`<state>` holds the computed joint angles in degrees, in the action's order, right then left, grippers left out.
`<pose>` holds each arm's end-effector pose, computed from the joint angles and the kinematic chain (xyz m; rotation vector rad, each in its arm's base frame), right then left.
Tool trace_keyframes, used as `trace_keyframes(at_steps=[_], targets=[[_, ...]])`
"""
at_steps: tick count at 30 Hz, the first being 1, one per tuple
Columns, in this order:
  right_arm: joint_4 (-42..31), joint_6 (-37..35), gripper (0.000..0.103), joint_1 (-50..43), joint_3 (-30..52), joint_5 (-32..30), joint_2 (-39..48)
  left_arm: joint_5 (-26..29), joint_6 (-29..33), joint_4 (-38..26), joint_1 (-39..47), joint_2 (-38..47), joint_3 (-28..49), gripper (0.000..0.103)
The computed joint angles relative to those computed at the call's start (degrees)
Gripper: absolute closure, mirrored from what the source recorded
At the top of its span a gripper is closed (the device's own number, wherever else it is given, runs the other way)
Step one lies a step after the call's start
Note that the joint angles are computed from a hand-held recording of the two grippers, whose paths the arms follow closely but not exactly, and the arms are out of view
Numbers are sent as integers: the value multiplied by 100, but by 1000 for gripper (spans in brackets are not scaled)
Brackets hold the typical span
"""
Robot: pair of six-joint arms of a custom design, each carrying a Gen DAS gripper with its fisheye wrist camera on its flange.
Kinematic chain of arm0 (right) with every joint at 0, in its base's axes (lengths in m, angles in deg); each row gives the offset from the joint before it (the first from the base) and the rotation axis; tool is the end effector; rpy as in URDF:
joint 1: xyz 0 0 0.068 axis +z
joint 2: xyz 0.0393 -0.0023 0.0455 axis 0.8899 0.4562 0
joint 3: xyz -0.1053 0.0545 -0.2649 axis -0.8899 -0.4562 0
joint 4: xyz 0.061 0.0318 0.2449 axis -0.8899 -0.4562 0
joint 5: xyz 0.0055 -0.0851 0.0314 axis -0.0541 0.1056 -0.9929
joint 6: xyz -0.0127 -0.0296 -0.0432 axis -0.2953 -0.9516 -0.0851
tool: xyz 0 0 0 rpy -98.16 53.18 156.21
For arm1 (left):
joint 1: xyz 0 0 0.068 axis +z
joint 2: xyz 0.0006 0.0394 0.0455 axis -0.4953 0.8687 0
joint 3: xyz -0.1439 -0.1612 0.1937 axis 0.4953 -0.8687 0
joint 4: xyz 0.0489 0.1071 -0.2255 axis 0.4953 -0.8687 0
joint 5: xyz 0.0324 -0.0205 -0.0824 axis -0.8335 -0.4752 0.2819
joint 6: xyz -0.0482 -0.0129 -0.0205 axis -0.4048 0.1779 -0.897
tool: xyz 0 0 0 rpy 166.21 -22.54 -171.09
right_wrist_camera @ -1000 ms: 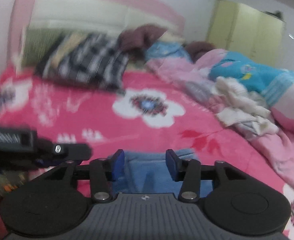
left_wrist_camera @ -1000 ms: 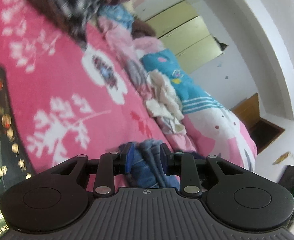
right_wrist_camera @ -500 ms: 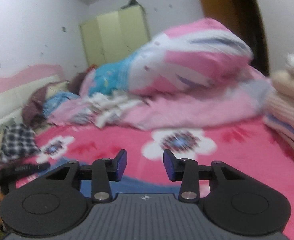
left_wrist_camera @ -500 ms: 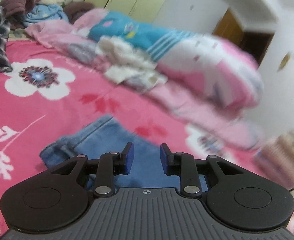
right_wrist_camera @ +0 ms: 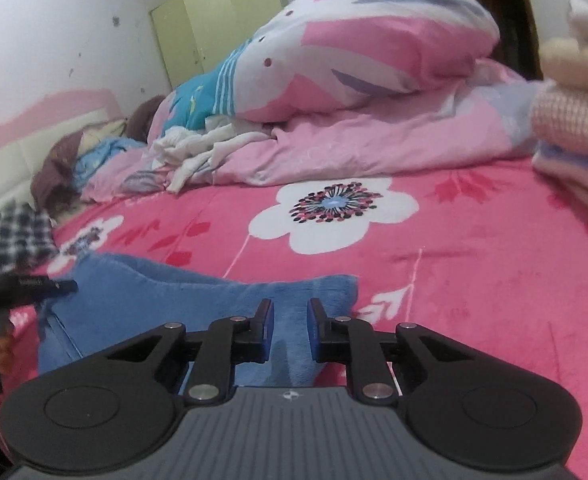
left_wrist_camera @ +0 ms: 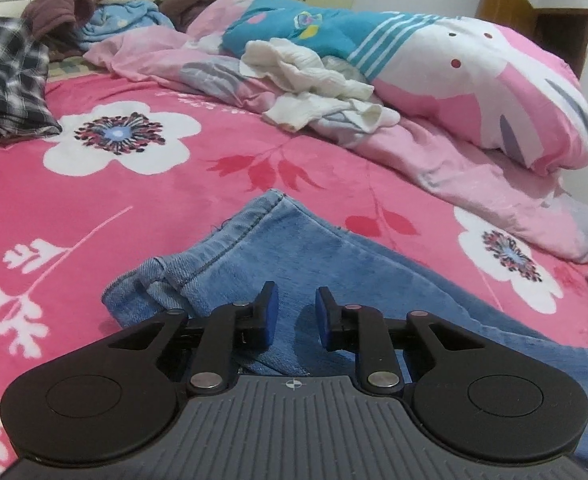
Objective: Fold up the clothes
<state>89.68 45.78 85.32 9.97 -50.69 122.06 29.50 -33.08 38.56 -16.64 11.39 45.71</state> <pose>0.1549 0.0683 0.1909 -0.2264 2.1048 0.5024 0.1517 0.0298 0.1512 -0.3908 2.1161 -0.1588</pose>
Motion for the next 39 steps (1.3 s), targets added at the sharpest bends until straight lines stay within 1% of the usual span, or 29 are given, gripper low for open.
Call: trace_keyframes(at_steps=[3, 4, 6, 8, 12, 13, 16, 19, 21, 23, 24, 25, 26, 28, 30, 32, 35, 37, 38, 39], targets=[[-27, -125, 84, -328, -90, -218, -104, -260, 23, 136, -195, 41, -62, 82], [-11, -129, 84, -579, -141, -435, -163, -260, 44, 142, -195, 46, -62, 81], [74, 17, 82, -1555, -147, -1371, 12, -255, 92, 157, -188, 58, -63, 82], [99, 158, 82, -2485, 28, -2300, 553, -210, 157, 157, -150, 107, -35, 82], [77, 209, 81, -3215, 146, -2914, 968, -447, 171, 158, -340, 109, -38, 82], [142, 147, 81, -3075, 36, -2834, 773, -534, 166, 200, -406, 123, -56, 81], [307, -3, 81, -2249, -319, -2195, -23, -758, 130, 245, -570, 156, -63, 81], [808, -588, 81, -908, -690, -1308, -476, -922, 113, 245, -688, 185, -48, 81], [1250, -971, 83, -394, -894, -838, 4, -980, 128, 232, -726, 197, -36, 81], [1845, -1314, 86, 58, -1072, -395, 722, -980, 172, 265, -738, 210, -50, 81], [1916, -1430, 86, 312, -1076, -117, 1002, -1001, 197, 290, -756, 223, -60, 81], [1847, -1509, 86, 356, -1016, -85, 994, -1042, 220, 315, -781, 237, -67, 81], [1406, -1519, 86, 407, -845, -18, 769, -1067, 232, 338, -793, 253, -73, 81], [1067, -1548, 85, 500, -663, 59, 458, -1076, 227, 369, -789, 275, -77, 81], [1211, -1721, 86, 534, -554, -26, 578, -1102, 220, 405, -810, 292, -89, 81], [1520, -1829, 86, 483, -421, 59, 1222, -1118, 215, 433, -823, 291, -106, 81], [2044, -1777, 90, -359, -501, -844, 1914, -1110, 231, 505, -827, 282, -154, 81], [1833, -1625, 94, -411, -472, -823, 1663, -1106, 261, 569, -821, 295, -183, 81], [1664, -1539, 93, -406, -442, -770, 1486, -1093, 269, 608, -808, 312, -195, 81], [1660, -1517, 93, -402, -438, -818, 1367, -1084, 272, 646, -799, 326, -207, 81]])
